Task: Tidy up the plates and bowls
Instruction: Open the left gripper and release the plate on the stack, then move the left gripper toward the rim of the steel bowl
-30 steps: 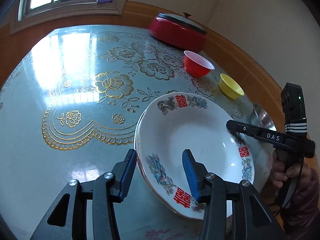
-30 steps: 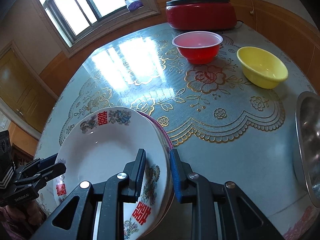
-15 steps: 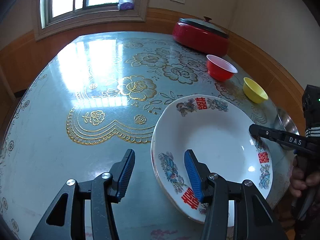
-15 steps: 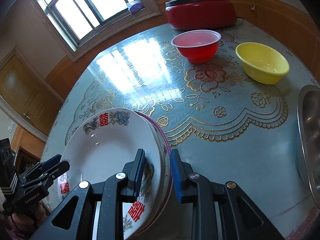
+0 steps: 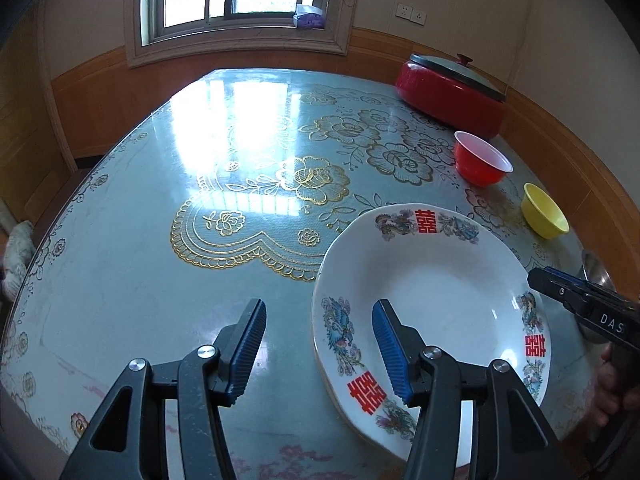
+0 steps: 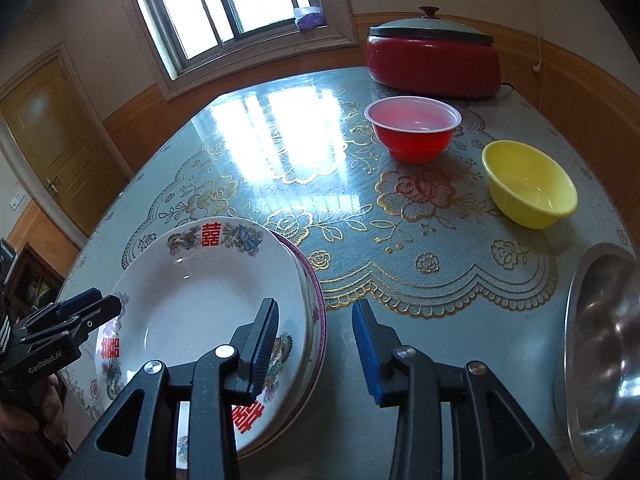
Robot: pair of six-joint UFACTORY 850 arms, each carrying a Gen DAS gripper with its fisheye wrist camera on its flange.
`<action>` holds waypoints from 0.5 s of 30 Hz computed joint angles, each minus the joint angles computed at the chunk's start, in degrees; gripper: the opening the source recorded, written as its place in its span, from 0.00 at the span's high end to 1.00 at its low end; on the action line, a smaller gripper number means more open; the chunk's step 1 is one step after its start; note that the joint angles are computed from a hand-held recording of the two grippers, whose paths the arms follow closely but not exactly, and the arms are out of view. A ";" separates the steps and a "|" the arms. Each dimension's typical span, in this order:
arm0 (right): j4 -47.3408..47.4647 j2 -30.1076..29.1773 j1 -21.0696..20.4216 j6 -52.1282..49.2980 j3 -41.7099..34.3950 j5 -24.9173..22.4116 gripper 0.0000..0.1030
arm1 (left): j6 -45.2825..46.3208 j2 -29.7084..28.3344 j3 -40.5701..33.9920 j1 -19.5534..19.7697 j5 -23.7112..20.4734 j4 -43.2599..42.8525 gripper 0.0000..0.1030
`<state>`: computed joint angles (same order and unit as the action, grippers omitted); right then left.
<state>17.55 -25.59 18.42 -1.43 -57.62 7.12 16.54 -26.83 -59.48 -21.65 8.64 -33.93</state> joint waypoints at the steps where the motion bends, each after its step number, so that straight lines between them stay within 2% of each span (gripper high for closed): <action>1: -3.50 0.16 -0.18 2.79 0.13 -0.09 0.63 | 0.24 0.07 0.08 -0.26 0.20 -0.78 0.44; 4: -14.19 0.82 -0.74 11.78 0.82 0.09 0.63 | 0.97 0.22 0.40 -1.08 1.09 -3.25 0.43; 8: -26.20 1.74 -1.46 22.26 1.67 0.97 0.63 | 7.55 0.76 0.82 -2.22 2.55 -11.59 0.43; 13: -28.27 2.08 -1.58 25.25 1.66 0.53 0.63 | 11.67 1.83 1.63 -2.95 3.59 -14.93 0.43; 15: -27.14 2.15 -1.44 25.24 1.85 0.83 0.63 | 10.05 2.27 2.20 -2.85 3.95 -12.40 0.43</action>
<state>-9.59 -23.44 16.98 23.81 -55.77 7.95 26.59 -24.56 -57.28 -24.51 12.59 -46.33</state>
